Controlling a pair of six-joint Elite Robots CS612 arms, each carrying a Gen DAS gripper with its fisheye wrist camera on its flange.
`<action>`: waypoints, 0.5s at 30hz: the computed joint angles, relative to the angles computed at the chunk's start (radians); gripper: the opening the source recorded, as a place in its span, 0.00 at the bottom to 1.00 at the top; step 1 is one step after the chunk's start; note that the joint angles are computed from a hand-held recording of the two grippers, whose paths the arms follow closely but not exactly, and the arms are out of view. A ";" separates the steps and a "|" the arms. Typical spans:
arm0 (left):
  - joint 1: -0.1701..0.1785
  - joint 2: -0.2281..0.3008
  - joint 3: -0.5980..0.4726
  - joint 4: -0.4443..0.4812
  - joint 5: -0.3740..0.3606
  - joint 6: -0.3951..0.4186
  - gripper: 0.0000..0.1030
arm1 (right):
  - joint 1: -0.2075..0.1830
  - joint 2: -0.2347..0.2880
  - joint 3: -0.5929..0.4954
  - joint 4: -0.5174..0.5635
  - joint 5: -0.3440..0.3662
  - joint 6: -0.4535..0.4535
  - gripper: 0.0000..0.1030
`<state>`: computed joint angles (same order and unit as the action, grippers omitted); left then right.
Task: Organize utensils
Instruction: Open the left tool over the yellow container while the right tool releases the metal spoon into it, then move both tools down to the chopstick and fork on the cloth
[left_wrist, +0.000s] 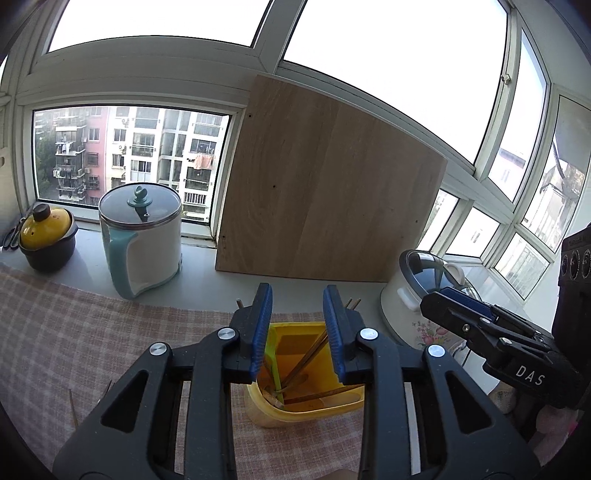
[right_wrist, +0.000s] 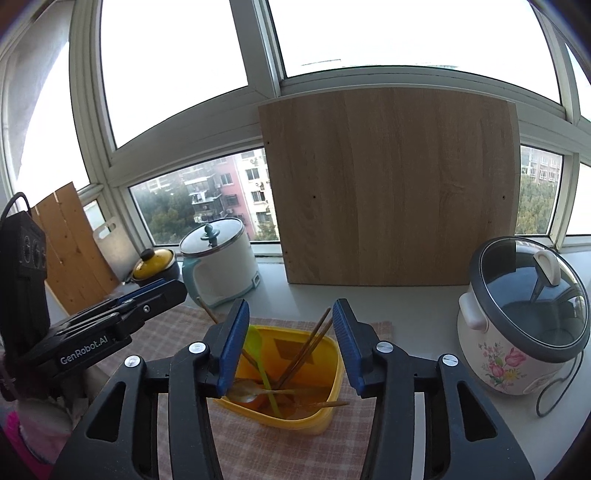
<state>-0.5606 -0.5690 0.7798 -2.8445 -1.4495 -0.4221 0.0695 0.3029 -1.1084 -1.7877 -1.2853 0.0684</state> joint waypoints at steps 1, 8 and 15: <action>0.003 -0.011 0.019 -0.010 0.001 0.002 0.27 | 0.003 0.000 -0.001 -0.002 0.000 0.004 0.45; 0.034 -0.083 0.151 -0.060 0.004 0.006 0.28 | 0.038 0.001 -0.002 -0.022 -0.006 0.003 0.52; 0.073 -0.142 0.265 -0.075 0.014 0.008 0.28 | 0.073 -0.007 0.026 -0.049 0.011 0.004 0.57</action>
